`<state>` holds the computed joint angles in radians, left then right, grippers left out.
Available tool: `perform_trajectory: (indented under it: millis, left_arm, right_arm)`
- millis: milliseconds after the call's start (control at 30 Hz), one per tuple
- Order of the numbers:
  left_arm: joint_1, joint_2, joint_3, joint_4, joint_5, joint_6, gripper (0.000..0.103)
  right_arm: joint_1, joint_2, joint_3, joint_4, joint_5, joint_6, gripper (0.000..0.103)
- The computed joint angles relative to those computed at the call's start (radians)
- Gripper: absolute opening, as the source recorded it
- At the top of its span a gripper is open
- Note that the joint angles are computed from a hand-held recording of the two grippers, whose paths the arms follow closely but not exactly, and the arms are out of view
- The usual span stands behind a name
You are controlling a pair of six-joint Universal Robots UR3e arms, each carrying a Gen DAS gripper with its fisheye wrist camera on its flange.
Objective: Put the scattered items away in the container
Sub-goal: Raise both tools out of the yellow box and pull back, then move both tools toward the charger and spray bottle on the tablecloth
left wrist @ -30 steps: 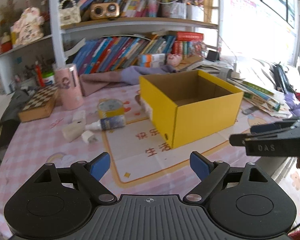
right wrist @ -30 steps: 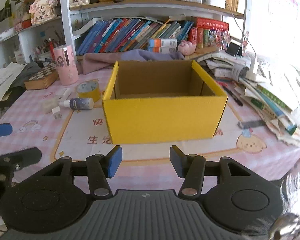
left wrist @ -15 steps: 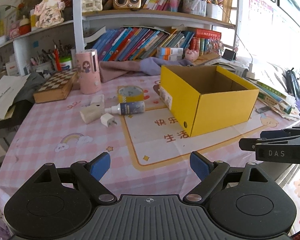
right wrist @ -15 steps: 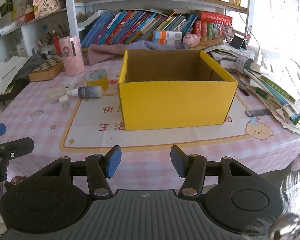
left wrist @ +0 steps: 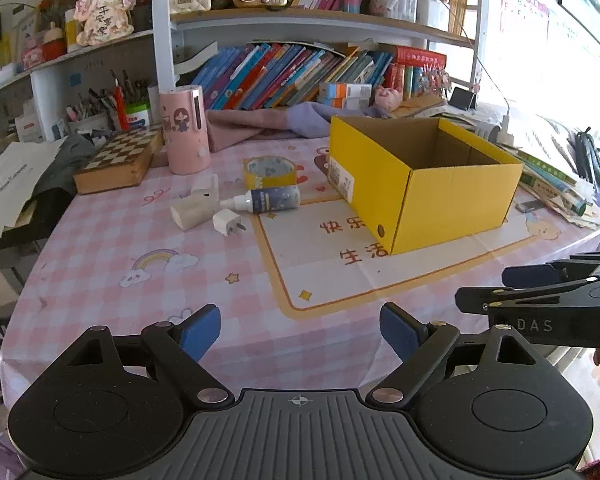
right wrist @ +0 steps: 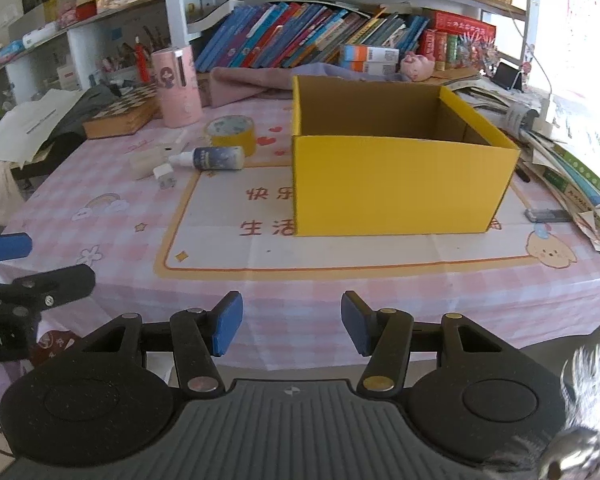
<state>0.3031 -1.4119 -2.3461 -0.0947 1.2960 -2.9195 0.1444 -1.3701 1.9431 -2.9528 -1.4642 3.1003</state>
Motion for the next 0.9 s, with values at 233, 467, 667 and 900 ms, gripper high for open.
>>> perform_trajectory:
  millis: [233, 467, 667, 900]
  left_arm:
    - [0.044, 0.036, -0.026, -0.017, 0.008, -0.007, 0.089]
    - [0.076, 0.049, -0.035, -0.022, 0.025, -0.021, 0.089]
    - [0.087, 0.01, -0.012, -0.003, 0.043, -0.035, 0.089]
    - [0.076, -0.093, 0.061, 0.027, 0.077, -0.049, 0.089]
  right_arm:
    - [0.039, 0.037, -0.043, 0.013, 0.009, -0.006, 0.054]
    - [0.071, 0.087, -0.104, 0.027, 0.026, -0.027, 0.054]
    - [0.085, 0.141, -0.179, 0.048, 0.043, -0.043, 0.054]
    - [0.097, 0.24, -0.311, 0.088, 0.072, -0.075, 0.055]
